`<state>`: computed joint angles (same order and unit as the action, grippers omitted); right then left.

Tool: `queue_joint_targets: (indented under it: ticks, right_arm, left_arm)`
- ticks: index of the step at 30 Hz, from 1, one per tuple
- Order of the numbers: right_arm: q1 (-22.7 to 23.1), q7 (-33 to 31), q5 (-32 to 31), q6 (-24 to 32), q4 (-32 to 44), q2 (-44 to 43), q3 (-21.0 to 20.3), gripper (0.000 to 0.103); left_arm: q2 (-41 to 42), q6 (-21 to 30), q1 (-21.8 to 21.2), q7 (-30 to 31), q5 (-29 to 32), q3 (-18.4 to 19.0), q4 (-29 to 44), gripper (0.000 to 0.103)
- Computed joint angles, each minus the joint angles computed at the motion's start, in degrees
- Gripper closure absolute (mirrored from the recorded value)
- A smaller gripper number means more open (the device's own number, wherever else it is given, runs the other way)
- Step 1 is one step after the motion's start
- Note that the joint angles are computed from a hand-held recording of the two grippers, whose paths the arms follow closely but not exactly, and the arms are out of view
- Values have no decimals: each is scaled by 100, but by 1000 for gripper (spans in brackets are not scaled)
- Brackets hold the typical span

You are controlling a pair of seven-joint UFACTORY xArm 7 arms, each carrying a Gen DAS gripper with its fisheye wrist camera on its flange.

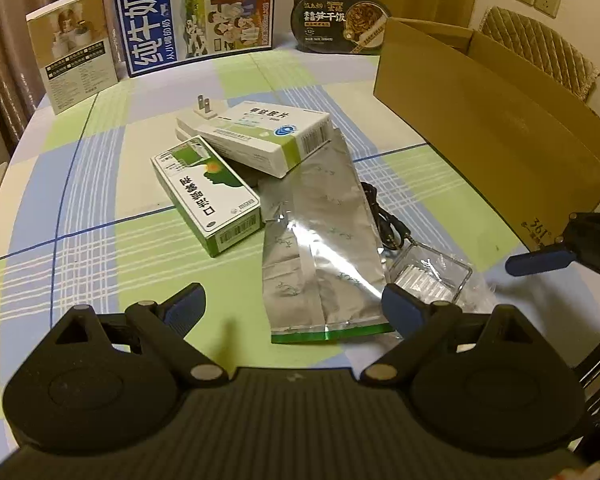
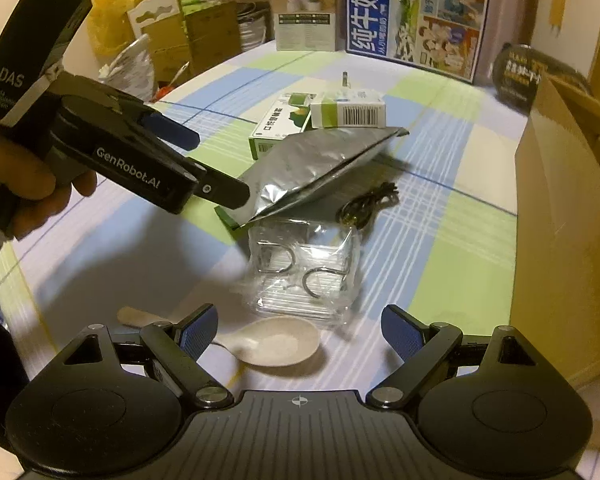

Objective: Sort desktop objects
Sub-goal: 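Grasp the silver foil bag with the left tool while the right tool grasps the clear plastic holder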

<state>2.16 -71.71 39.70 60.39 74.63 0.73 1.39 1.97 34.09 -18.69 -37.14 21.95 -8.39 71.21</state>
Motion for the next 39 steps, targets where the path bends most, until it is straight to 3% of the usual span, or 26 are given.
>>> queue_joint_targets:
  ticks: [15, 32, 33, 36, 39]
  right_arm:
    - [153, 427, 317, -684, -57, 174, 128, 16]
    - [235, 828, 357, -1159, 17, 549, 393, 16]
    - [246, 801, 356, -1213, -11, 541, 405, 17]
    - [269, 701, 350, -1322, -51, 514, 423, 37]
    - [313, 1025, 85, -1461, -48, 484, 394, 40]
  left_arm:
    - [636, -193, -12, 431, -680, 107, 554, 12]
    - [1023, -192, -51, 407, -891, 294, 976, 12]
    - [1027, -209, -48, 399, -904, 300, 978, 12]
    - [1051, -196, -42, 398, -945, 306, 1009, 12]
    - [1087, -173, -38, 444, -989, 301, 1038, 12]
